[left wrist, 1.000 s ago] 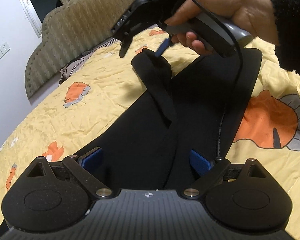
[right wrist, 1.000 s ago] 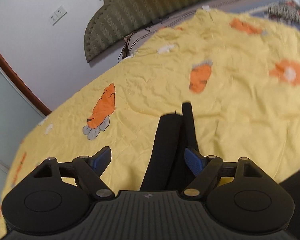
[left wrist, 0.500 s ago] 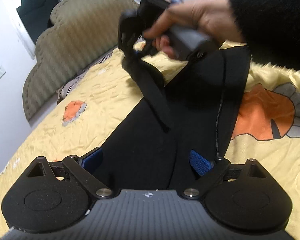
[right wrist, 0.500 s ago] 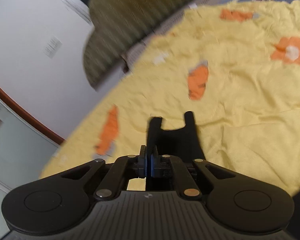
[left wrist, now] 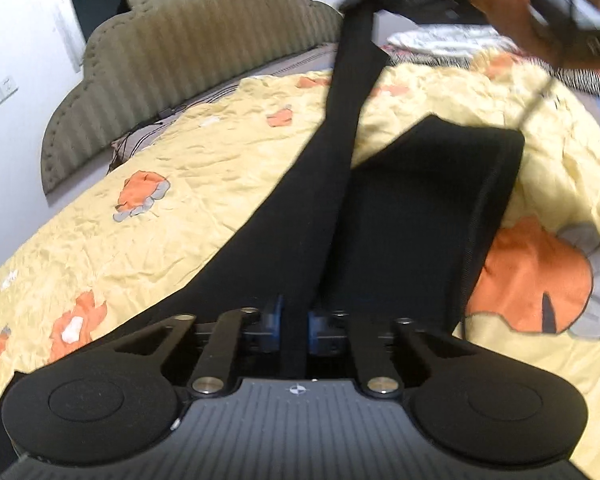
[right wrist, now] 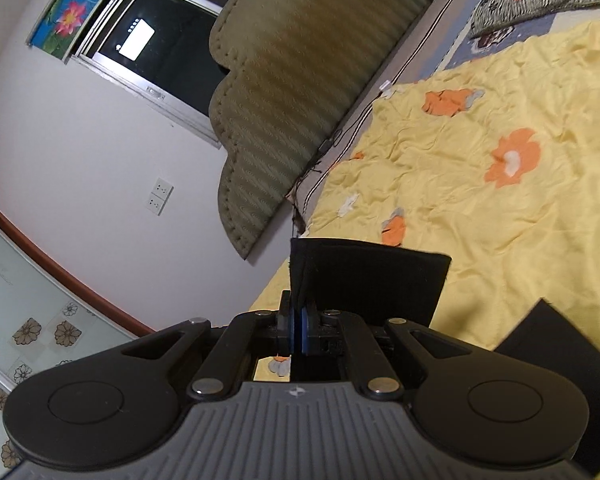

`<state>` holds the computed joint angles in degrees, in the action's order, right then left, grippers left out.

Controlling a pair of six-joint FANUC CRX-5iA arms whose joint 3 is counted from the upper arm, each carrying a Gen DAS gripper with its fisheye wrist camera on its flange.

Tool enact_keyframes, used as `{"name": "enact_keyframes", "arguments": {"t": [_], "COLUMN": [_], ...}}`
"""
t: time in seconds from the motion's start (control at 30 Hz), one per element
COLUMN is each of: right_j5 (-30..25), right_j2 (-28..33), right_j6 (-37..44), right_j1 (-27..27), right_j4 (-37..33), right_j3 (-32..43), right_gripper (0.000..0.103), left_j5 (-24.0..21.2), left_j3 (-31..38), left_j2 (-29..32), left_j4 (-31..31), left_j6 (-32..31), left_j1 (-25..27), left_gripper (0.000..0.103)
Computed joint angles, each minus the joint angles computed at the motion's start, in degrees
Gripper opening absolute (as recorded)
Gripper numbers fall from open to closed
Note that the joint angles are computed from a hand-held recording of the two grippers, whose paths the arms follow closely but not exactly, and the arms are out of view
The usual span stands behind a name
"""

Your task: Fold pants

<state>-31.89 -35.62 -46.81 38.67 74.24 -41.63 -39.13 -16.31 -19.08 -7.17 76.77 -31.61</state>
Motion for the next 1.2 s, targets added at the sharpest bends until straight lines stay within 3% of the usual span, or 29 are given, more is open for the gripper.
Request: {"name": "enact_keyframes", "arguments": {"t": [0.17,0.4,0.47,0.63,0.83,0.97,1.03,1.1,1.13,1.2], "right_j5": [-1.5,-20.0,-22.2,-22.8,-41.1,-44.3,-45.7,-47.4,-49.5,-56.7], "right_j2": [-4.0,-12.9,-14.5,-13.8,-15.5,-17.3,-16.8,-16.2,-15.8,-13.0], "right_j6": [-4.2,-10.4,-11.6,-8.6,-9.8,-11.8,-11.9,-11.2,-11.1,-9.9], "right_j1": [-0.2,15.5,17.8,17.4,32.6,36.1,37.0,37.9,39.1,42.9], "right_j4": [2.4,-5.0,-6.5,-6.4,-10.5,-15.2,-15.8,-16.4,-16.4,-17.2], "right_j3": [-4.2,-12.4,-13.5,-11.7,-11.2,-12.2,-11.4,-10.1,-9.5,-7.1], "right_gripper": [0.003,0.003,0.003,0.003,0.003,0.003,0.005,0.007,0.009,0.013], "left_j5": [-0.5,-2.6,-2.6,-3.2,-4.1,-4.3,-5.0,-5.9,-6.2,-6.7], "left_j3": [-1.1,-3.3,-3.6,-3.7,-3.9,-3.4,-3.3,-2.8,-2.2,-1.8], "left_j2": [-2.1,-2.9,-3.1,-2.9,-3.7,-3.2,-3.3,-3.5,-3.5,-4.4], "left_j4": [5.4,6.8,6.4,9.0,7.0,5.6,6.1,5.3,3.6,1.6], "left_j6": [-4.6,-9.6,-9.6,-11.3,-11.5,-11.3,-11.6,-10.1,-8.3,-6.3], "left_j1": [1.8,0.2,0.0,1.2,-0.1,-0.8,-0.6,-0.8,-1.3,-2.0], "left_gripper": [0.007,0.007,0.007,0.007,0.008,0.008,0.021,0.026,0.037,0.073]}}
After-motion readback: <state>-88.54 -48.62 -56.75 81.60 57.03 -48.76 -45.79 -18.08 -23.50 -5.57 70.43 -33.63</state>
